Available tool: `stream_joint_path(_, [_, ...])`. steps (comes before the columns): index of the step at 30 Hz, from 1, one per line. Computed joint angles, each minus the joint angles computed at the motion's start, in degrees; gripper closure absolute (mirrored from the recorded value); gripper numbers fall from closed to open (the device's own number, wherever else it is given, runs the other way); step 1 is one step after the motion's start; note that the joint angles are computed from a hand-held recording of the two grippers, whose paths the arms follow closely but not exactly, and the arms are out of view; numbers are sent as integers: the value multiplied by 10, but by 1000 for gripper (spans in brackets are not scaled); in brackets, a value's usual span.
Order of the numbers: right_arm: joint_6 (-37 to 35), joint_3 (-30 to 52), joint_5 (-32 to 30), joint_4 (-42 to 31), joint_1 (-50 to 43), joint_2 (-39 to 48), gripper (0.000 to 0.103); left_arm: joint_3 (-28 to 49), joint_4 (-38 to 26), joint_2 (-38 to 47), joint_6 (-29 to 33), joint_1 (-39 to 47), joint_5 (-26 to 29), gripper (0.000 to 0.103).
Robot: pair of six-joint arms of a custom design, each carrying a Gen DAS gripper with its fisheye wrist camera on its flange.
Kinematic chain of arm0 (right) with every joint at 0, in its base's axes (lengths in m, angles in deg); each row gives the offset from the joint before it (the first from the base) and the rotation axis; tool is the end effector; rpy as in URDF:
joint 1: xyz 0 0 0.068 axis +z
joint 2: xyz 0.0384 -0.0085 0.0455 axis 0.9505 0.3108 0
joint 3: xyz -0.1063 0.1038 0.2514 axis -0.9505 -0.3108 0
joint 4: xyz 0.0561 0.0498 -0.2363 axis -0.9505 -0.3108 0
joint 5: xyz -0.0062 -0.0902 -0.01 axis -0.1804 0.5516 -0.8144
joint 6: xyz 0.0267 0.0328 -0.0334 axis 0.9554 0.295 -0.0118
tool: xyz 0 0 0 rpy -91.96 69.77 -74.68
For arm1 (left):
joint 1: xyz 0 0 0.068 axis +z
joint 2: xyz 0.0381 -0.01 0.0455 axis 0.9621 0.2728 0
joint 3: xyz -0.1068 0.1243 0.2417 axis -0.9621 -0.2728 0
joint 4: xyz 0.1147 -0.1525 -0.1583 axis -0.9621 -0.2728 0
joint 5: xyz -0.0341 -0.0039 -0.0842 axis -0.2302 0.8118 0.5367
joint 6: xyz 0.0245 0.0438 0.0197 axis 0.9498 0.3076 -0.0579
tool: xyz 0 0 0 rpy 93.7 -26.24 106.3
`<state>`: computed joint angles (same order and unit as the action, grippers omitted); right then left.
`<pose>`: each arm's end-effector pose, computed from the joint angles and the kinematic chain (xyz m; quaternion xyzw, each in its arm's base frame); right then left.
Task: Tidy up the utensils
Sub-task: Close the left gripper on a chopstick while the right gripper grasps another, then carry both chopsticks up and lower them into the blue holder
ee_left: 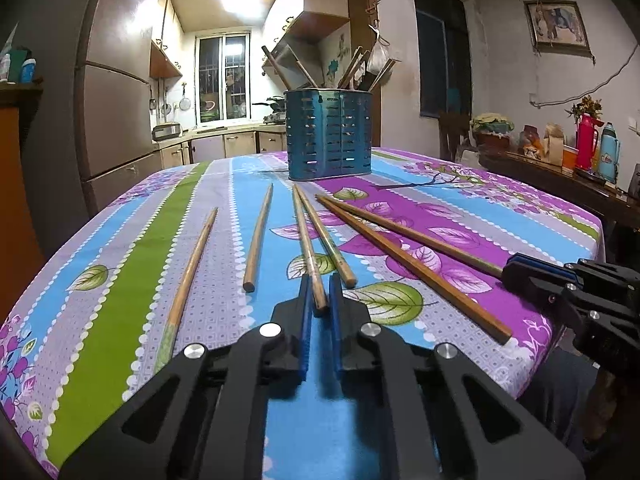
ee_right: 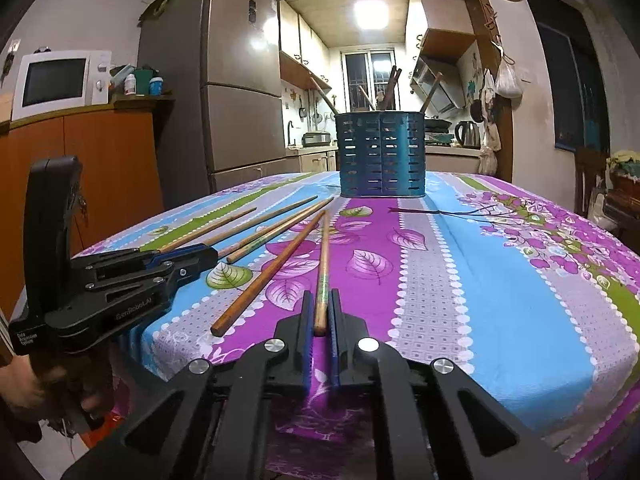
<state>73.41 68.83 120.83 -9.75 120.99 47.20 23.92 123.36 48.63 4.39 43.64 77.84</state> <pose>0.1910 0.1915 0.1086 -0.0722 0.8152 0.0974 0.5664 0.2598 -0.1473 0.1225 0.1690 0.8192 -0.0941 0.5398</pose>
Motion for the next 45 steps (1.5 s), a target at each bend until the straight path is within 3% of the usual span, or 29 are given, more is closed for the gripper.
stream_joint_path(7, [-12,-30,1,-9,-13,-60,95,-8,-6,-37,6,-2,-14,97])
stream_joint_path(15, [-120,-41,24,-133,-23,-290,95,8,-42,-151,41,-16,-25,97])
stream_joint_path(18, [-175,-17,-2,-187,-48,-368,95,44,-55,-166,64,-23,-28,97])
stream_joint_path(22, [-207,47,-98,-269,-125,-418,95,102,-73,-159,81,-23,-19,97])
stream_joint_path(28, [-187,151,-249,-373,-240,-396,95,205,-144,-128,76,-13,10,97])
stream_joint_path(31, [-178,187,-290,-396,-276,-369,95,252,-185,-117,61,-3,28,97])
stream_joint_path(39, [-187,257,-328,-435,-306,-327,95,353,-291,-105,50,13,46,98])
stream_joint_path(45, [-190,302,-346,-465,-317,-312,95,386,-328,-106,44,15,50,98])
